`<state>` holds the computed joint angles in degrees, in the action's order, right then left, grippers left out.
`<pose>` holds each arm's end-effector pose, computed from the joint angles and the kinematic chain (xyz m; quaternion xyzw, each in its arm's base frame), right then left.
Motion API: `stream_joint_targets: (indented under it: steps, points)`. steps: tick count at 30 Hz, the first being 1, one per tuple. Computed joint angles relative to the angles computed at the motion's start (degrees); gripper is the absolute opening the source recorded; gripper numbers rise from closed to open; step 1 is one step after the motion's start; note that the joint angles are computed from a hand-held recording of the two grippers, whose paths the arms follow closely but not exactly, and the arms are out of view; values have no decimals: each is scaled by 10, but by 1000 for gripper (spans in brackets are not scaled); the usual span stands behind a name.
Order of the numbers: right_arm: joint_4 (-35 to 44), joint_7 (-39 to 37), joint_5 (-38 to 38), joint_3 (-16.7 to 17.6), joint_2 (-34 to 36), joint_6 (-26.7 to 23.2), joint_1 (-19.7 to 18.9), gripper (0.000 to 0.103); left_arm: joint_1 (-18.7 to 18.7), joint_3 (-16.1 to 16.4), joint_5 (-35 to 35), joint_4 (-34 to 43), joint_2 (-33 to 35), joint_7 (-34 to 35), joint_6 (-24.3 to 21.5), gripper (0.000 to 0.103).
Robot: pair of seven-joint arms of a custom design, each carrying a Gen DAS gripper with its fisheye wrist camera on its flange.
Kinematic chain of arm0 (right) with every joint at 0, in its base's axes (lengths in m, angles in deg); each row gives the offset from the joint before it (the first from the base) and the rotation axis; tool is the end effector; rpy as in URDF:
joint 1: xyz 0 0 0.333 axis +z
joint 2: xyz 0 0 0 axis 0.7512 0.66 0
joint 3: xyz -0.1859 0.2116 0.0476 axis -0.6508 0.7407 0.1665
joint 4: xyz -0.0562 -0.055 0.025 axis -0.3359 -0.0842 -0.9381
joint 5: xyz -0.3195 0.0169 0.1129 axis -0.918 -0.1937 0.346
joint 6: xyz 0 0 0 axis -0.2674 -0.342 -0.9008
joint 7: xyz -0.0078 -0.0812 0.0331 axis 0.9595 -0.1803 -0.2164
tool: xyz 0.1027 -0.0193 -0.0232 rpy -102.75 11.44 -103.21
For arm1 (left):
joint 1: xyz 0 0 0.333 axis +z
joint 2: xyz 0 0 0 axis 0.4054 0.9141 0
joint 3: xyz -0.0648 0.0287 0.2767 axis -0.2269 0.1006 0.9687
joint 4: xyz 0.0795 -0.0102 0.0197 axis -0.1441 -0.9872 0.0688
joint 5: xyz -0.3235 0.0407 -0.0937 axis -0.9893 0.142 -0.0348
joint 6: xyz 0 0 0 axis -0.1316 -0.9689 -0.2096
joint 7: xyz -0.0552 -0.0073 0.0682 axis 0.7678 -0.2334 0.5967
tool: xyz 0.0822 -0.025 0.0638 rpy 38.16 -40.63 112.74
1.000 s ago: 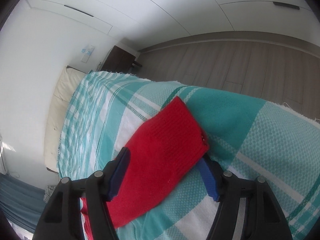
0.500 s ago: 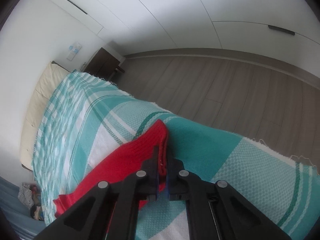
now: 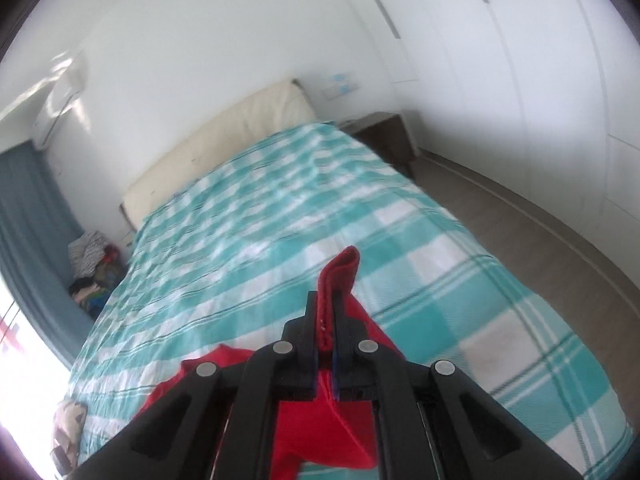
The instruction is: Fold small clothes
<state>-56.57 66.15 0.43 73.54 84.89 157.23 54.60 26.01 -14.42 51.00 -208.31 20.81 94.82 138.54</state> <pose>0.5639 0.0480 0.5362 -0.5020 0.7061 -0.2347 0.4408 0.5269 -0.0095 0.3844 -0.7542 0.5669 -0.2290 0.2397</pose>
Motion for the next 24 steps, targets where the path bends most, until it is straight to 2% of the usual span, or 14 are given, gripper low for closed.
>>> stream_joint_targets:
  steps: [2,4,10,12,14,15,16,18,19,21,24]
  points:
    - [82,-67,45,53,46,-33,1,4,3,0,-5,-2,-3,1,2,97]
    - [165,-84,42,76,105,-69,22,4,10,-5,-28,-6,-4,14,6,97]
    - [375,-69,-36,72,277,-172,113,4,17,-5,-74,-5,-2,35,3,97]
    - [452,-72,-41,83,342,-224,124,6,14,0,-69,-1,0,30,0,97]
    - [526,-86,-23,105,405,-284,119,13,13,4,-63,4,2,25,-3,97]
    - [550,-98,-4,122,429,-308,112,29,14,3,-67,5,3,26,-4,97]
    - [567,-117,27,146,449,-326,98,46,18,-2,-80,5,4,36,-4,97]
    - [570,-173,105,211,474,-345,56,52,25,-10,-110,3,4,57,-2,97]
    - [555,-195,138,221,469,-349,43,52,25,-11,-118,3,5,62,-2,97]
    - [499,-232,175,225,439,-335,22,52,24,-11,-129,4,5,70,-2,97]
    - [410,-252,204,192,380,-313,6,53,18,-8,-129,5,6,74,-3,97]
